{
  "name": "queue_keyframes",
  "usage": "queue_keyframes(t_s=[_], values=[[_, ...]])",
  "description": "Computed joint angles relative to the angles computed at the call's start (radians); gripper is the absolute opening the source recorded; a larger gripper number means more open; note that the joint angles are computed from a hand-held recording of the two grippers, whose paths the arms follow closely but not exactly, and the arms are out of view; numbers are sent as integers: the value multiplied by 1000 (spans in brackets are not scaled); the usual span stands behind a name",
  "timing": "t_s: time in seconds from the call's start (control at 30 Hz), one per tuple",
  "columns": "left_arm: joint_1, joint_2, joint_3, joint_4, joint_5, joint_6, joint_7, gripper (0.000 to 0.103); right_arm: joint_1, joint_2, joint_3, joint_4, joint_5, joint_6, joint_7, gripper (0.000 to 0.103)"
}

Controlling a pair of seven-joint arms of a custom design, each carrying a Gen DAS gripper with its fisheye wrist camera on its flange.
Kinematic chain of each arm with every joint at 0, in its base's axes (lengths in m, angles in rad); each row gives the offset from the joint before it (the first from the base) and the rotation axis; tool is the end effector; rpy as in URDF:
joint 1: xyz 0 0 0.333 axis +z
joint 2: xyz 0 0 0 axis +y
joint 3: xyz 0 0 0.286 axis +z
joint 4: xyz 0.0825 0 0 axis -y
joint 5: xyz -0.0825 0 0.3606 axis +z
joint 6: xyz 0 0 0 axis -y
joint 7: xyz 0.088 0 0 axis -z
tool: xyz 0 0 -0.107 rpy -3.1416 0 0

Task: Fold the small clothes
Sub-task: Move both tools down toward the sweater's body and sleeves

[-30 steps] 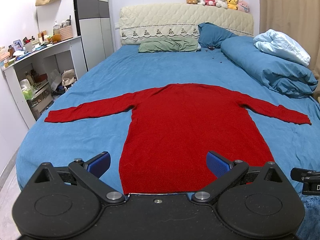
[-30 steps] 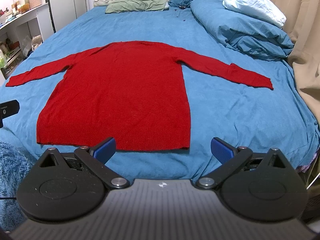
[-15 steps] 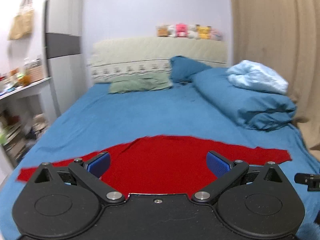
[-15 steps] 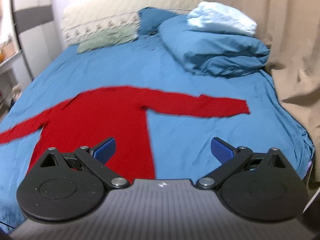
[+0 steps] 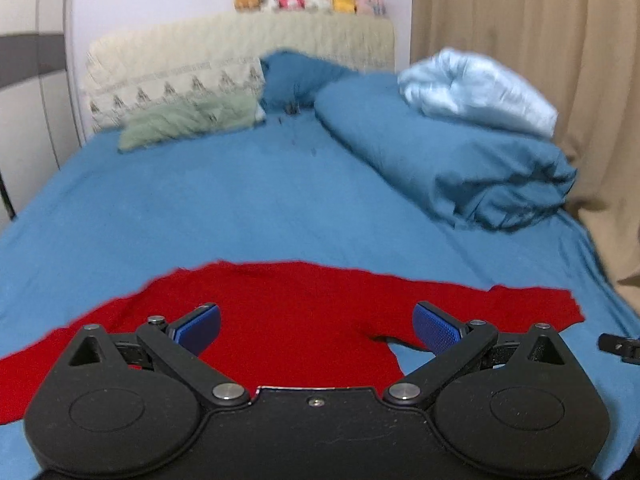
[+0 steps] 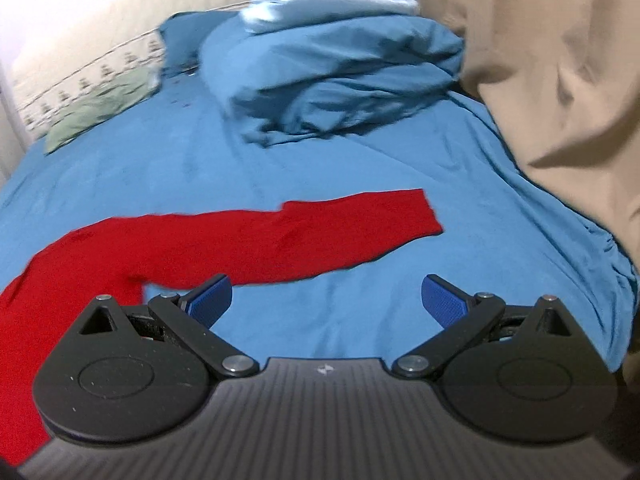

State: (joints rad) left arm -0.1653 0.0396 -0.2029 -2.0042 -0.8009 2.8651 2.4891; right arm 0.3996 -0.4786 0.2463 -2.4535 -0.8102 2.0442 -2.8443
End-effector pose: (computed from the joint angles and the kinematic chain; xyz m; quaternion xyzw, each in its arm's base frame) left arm 0.5586 -0.1713 0.5013 -0.4192 0.7918 -0.3980 0.1976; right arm 0.3474 0.2176 0.4726 -0.3124 0.8583 -0.3575 0.1948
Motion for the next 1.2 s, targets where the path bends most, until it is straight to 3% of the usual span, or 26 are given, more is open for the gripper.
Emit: queue_keyframes(t_s=[0.2, 0.37, 0.43, 0.47, 0.63, 0.8, 0.9, 0.97, 1.07, 1.2], values=[[-61, 290, 29, 229, 284, -13, -264, 103, -79, 69, -58, -110, -84, 165, 119, 103], [-121, 481, 83, 394, 438, -33, -431, 103, -146, 122, -76, -175, -194, 292, 307, 103], [-127, 540, 89, 453, 473, -60, -471, 103, -164, 145, -71, -181, -250, 300, 377, 103], [-153, 561, 123, 482, 517, -92, -517, 103, -169, 156, -67, -181, -279, 294, 406, 103], [-176, 658, 144, 574, 607, -108, -589, 103, -182, 197, -84, -164, -416, 269, 489, 102], [-185, 679, 154, 582, 667, -86, -591, 103, -212, 250, -134, -130, -488, 314, 514, 79], [-171, 698, 144, 630, 669, -153, -597, 103, -221, 275, -145, -115, -508, 309, 549, 65], [-162, 723, 135, 688, 671, -213, -603, 103, -223, 281, -150, -113, -509, 295, 576, 40], [-161, 729, 134, 716, 690, -257, -609, 103, -228, 275, -161, -119, -503, 302, 600, 21], [-153, 740, 125, 755, 701, -302, -618, 103, -222, 266, -154, -92, -472, 274, 535, 20]])
